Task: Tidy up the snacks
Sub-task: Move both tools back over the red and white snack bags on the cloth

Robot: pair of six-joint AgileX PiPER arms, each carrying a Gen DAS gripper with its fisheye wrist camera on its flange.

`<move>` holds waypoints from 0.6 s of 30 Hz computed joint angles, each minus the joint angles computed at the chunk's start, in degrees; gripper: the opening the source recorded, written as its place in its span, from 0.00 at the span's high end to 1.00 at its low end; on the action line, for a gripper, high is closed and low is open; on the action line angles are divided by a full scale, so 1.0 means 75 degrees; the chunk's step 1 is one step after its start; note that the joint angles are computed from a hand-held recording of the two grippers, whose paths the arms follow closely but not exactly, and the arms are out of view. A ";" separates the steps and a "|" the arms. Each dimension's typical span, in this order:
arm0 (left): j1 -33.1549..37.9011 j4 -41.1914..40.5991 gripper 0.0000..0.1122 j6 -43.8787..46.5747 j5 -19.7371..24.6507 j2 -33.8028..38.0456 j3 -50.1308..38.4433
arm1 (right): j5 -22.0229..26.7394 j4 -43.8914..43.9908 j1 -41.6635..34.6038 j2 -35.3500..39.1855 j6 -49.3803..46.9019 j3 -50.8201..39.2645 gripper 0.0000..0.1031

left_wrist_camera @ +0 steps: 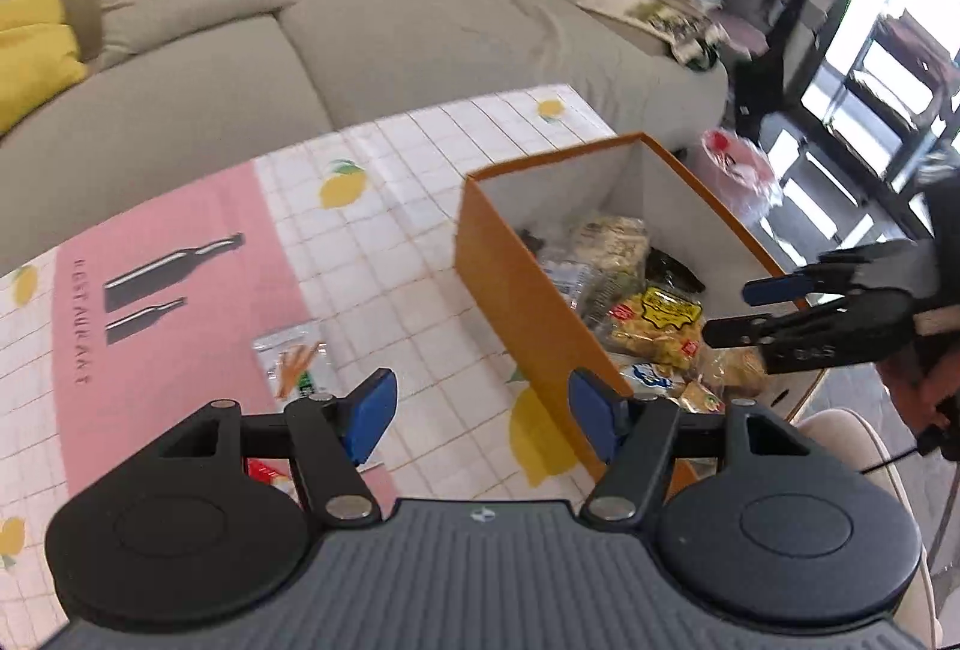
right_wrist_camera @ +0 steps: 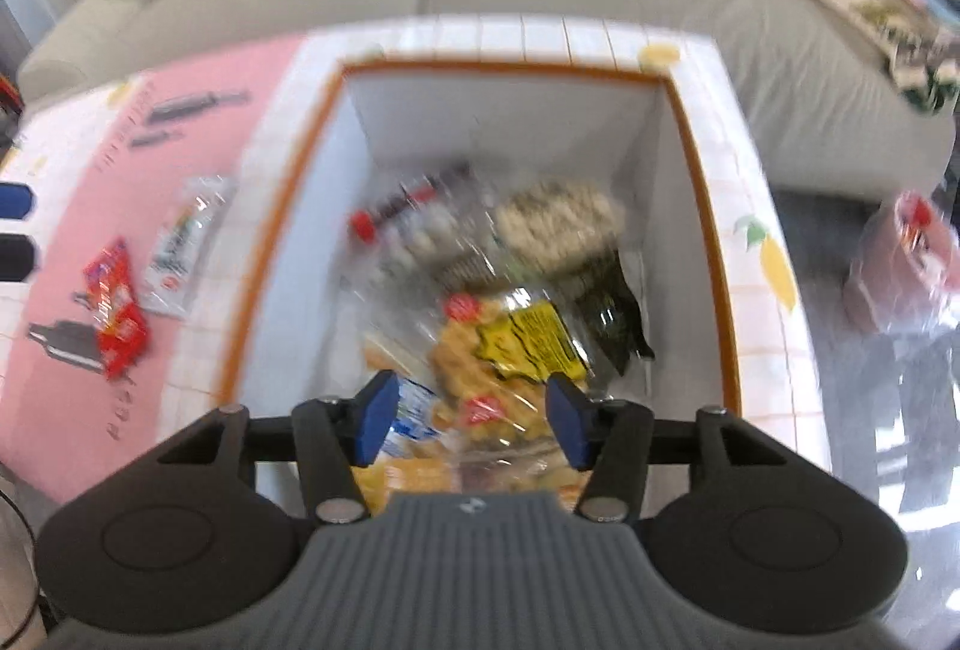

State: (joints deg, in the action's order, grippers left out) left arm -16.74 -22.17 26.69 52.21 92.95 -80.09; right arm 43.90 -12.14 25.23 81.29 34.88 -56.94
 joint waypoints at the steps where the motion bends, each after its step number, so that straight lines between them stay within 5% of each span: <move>1: 0.0120 -0.0072 0.31 0.0072 -0.0060 -0.0153 0.0157 | 0.0045 -0.0277 0.0231 -0.0104 0.0355 -0.0064 0.43; 10: 0.1488 -0.0550 0.30 0.0402 -0.0538 -0.1166 0.1686 | -0.0032 -0.4084 0.3155 0.0245 0.5780 -0.0377 0.39; 13: 0.1945 -0.0575 0.30 0.0314 -0.0770 -0.1283 0.2156 | -0.0546 -0.4824 0.3653 0.0669 0.7289 -0.0402 0.39; 18: 0.2475 -0.0605 0.30 -0.0165 -0.1404 -0.1237 0.2876 | -0.0888 -0.5763 0.4164 0.1713 0.8604 -0.0714 0.39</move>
